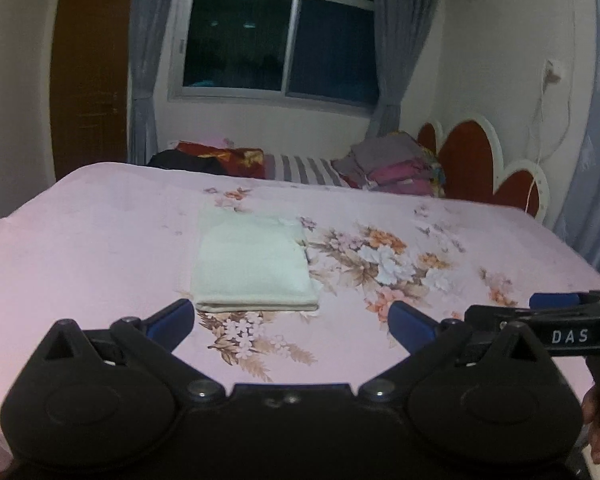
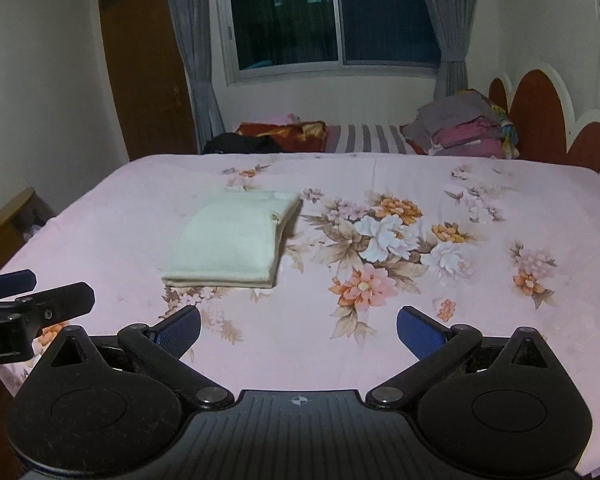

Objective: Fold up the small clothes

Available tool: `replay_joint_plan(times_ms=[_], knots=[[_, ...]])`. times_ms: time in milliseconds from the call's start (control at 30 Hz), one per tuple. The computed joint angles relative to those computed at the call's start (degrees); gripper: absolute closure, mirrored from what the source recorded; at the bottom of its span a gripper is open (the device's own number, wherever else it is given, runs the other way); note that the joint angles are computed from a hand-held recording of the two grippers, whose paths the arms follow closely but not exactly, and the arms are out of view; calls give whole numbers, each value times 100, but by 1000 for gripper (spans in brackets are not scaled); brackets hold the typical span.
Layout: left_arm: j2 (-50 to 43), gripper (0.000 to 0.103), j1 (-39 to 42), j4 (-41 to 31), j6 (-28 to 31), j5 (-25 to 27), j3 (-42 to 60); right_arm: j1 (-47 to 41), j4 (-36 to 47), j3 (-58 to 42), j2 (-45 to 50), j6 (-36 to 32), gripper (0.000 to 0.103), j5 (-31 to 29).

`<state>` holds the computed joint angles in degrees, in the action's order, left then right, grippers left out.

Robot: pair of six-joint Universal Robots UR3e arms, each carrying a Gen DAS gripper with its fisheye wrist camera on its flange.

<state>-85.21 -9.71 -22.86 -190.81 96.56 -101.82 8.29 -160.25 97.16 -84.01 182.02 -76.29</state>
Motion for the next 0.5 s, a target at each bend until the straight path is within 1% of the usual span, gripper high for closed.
replay_joint_plan(times_ms=[367, 500], knots=[[-28, 0, -322, -60, -5, 352, 153, -341, 3, 477, -496, -145, 0, 314], [2, 0, -358, -83, 13, 350, 148, -427, 12, 561, -600, -126, 0, 366]])
